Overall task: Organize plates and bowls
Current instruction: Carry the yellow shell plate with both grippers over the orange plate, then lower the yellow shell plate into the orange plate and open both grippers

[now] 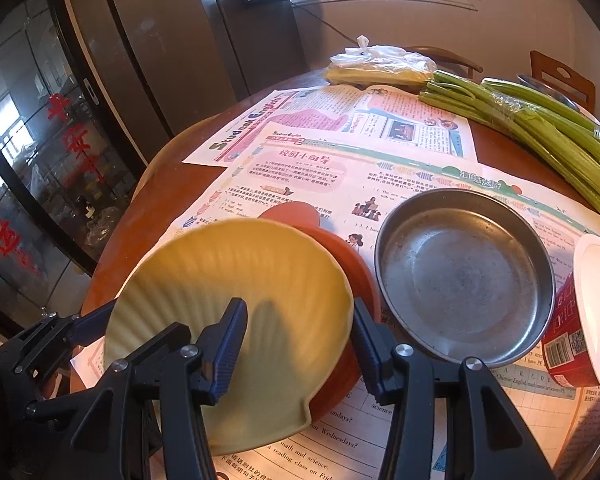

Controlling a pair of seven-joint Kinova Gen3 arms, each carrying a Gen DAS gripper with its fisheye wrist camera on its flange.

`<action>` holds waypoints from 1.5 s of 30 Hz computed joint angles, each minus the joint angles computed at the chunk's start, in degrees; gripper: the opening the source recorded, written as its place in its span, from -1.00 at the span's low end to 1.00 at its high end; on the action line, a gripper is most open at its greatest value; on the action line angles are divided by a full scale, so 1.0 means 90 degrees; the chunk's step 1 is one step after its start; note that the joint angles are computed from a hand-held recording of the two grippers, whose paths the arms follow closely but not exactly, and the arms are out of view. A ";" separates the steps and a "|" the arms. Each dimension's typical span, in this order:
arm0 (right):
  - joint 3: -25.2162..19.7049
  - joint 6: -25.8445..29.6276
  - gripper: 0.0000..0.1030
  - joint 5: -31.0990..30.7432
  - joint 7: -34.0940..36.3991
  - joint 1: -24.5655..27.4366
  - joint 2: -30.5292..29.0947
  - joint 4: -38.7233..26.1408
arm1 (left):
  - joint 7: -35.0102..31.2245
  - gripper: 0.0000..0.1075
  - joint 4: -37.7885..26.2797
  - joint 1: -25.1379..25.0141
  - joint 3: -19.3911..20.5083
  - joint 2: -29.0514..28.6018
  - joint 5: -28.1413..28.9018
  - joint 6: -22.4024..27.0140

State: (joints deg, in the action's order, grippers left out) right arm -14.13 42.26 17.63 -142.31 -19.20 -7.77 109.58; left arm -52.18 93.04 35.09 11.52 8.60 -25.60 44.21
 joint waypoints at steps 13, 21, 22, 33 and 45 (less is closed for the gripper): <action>-0.0067 -0.0104 0.01 -0.0056 -0.0414 0.0065 -0.0207 0.0206 | -0.0104 0.05 0.0070 -0.0059 -0.0006 -0.0025 0.0010 -0.0072; -0.0196 0.0034 0.00 -0.0140 -0.0508 0.0149 -0.0332 0.0211 | -0.0541 0.05 0.0054 -0.0223 0.0034 -0.0061 0.0425 -0.0095; -0.0264 0.0095 0.00 -0.0036 -0.0580 0.0165 -0.0329 0.0190 | -0.0539 0.05 0.0048 -0.0208 0.0036 -0.0054 0.0424 -0.0077; -0.0514 0.0714 0.01 0.0776 -0.1047 -0.0068 -0.0227 -0.0015 | -0.0441 0.05 0.0021 -0.0078 0.0025 -0.0041 0.0282 0.0030; -0.0487 0.0731 0.01 0.0748 -0.1032 -0.0068 -0.0372 0.0071 | -0.0547 0.05 0.0038 -0.0149 0.0011 0.0020 0.0445 0.0047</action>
State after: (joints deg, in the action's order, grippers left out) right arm -18.51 48.85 24.37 -151.59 -19.81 -11.12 110.22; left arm -57.10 93.38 33.75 11.62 8.78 -21.60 44.63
